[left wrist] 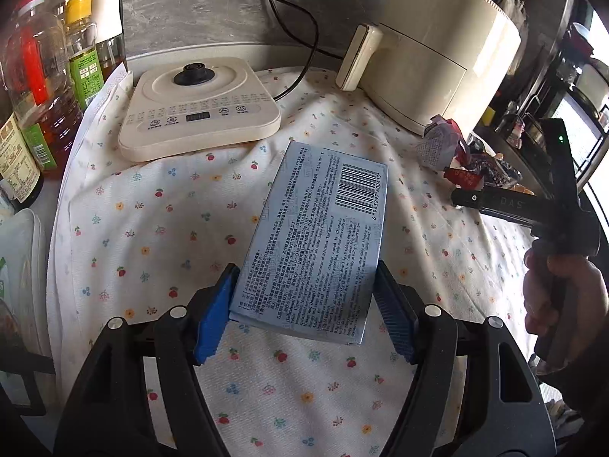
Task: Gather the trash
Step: 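Lift the medicine box with the left gripper while the right approaches the wrappers, then grasp the red paper wrapper with the right gripper, then carry the medicine box and red wrapper down over the white bucket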
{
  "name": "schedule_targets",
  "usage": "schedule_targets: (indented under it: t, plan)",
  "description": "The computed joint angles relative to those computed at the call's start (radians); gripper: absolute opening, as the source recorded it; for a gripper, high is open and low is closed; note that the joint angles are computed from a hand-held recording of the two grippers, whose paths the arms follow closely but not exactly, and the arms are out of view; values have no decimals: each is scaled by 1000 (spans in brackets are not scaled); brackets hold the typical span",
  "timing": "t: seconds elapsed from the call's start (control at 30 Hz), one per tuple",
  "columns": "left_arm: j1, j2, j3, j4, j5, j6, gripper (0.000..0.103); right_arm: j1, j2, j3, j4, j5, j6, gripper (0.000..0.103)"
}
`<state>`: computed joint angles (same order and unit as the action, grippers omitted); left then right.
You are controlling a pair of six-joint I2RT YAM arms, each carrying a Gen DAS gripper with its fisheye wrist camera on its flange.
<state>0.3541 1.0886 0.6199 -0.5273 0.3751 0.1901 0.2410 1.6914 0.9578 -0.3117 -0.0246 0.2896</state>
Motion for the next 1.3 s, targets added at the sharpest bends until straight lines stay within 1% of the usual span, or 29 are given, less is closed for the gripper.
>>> schedule_targets:
  t: [0.07, 0.1, 0.13, 0.17, 0.23, 0.27, 0.3, 0.37, 0.47, 0.6, 0.7, 0.83, 0.9, 0.93, 1.0, 1.03, 1.07, 1.2, 1.3]
  plan:
    - [-7, 3, -1, 6, -6, -7, 70, 8, 14, 9, 7, 22, -19, 67]
    - [-11, 4, 0, 8, -8, -12, 70, 17, 21, 17, 3, 44, -31, 65]
    - [-16, 1, 0, 8, -10, -18, 70, 26, 25, 22, -2, 65, -41, 53]
    - [-21, -3, 1, 7, -12, -23, 70, 30, 22, 23, -7, 75, -49, 43]
    - [-37, -16, 2, 6, -18, -39, 70, 12, 5, 17, -26, 25, -53, 31]
    - [-46, -24, 3, 4, -21, -47, 70, 0, -8, 14, -51, -20, -61, 7]
    - [-56, -33, 4, 2, -24, -55, 70, -2, -29, -2, -56, -35, -70, 3]
    - [-79, -54, 5, -4, -31, -76, 70, -18, -79, -43, -61, -104, -90, 2]
    - [-125, -92, 6, -16, -46, -117, 70, -23, -180, -112, -79, -144, -123, 1]
    - [-217, -159, 5, -44, -83, -183, 70, -72, -333, -191, -138, -206, -157, 1]
    - [-322, -212, 5, -68, -128, -249, 70, -150, -451, -227, -220, -262, -206, 1]
    - [-536, -264, 8, -84, -232, -371, 70, -342, -631, -258, -394, -346, -341, 1]
    - [-666, -269, 12, -80, -296, -443, 70, -481, -704, -261, -498, -398, -444, 1]
    - [-736, -265, 16, -76, -331, -480, 70, -572, -731, -256, -556, -429, -516, 1]
    - [-880, -243, 25, -62, -403, -552, 70, -745, -750, -244, -648, -480, -652, 1]
    - [-950, -223, 33, -53, -436, -586, 70, -842, -748, -236, -693, -504, -732, 2]
    - [-1016, -200, 42, -42, -465, -616, 70, -965, -743, -228, -749, -531, -839, 2]
    - [-1263, -75, 99, 2, -563, -718, 70, -1416, -610, -159, -907, -585, -1234, 2]
    - [-1411, 36, 162, 34, -605, -765, 70, -1665, -475, -101, -941, -573, -1428, 2]
